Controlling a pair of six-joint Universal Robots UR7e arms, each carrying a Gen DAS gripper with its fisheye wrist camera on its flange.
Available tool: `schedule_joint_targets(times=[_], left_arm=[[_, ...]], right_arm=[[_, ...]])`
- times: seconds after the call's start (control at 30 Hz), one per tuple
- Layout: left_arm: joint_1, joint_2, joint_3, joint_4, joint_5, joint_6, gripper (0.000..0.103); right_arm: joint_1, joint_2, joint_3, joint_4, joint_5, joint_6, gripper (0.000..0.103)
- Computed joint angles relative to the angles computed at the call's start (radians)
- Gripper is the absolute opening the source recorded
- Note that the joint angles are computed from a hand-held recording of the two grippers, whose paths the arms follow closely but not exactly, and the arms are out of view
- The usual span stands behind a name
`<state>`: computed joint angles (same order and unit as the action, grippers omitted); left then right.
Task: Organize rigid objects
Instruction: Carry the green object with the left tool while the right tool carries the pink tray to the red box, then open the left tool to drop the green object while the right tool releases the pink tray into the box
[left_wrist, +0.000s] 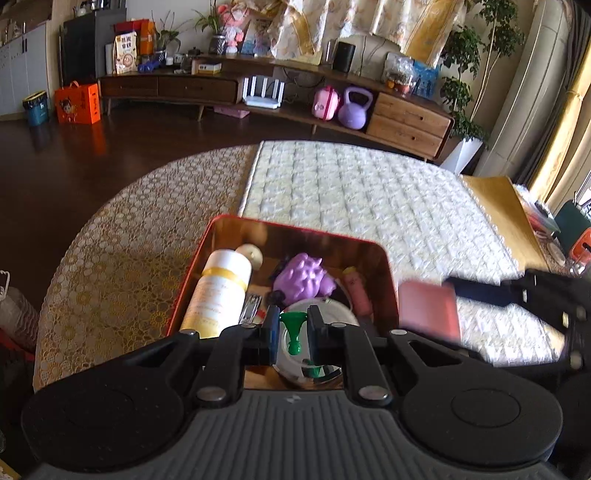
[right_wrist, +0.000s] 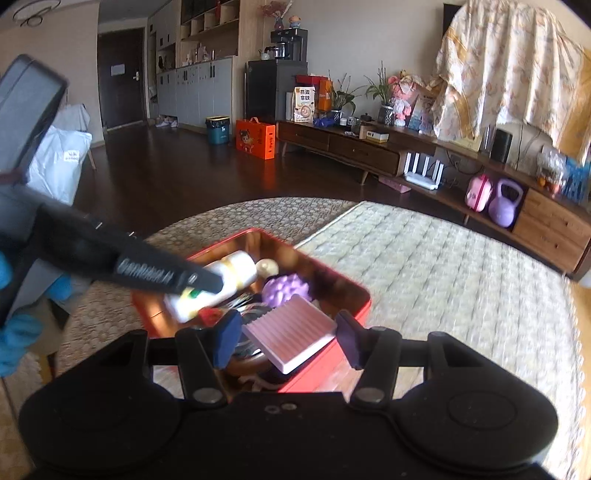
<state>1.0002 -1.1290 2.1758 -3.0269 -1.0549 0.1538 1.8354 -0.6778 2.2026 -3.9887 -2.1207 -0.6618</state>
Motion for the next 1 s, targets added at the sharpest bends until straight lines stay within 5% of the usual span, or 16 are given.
schedule_joint_targets(times=[1.0], left_arm=[[0.06, 0.069, -0.021, -0.002, 0.033, 0.017, 0.015]], right_arm=[[-0.072, 0.041, -0.116, 0.172, 0.024, 0.012, 0.057]])
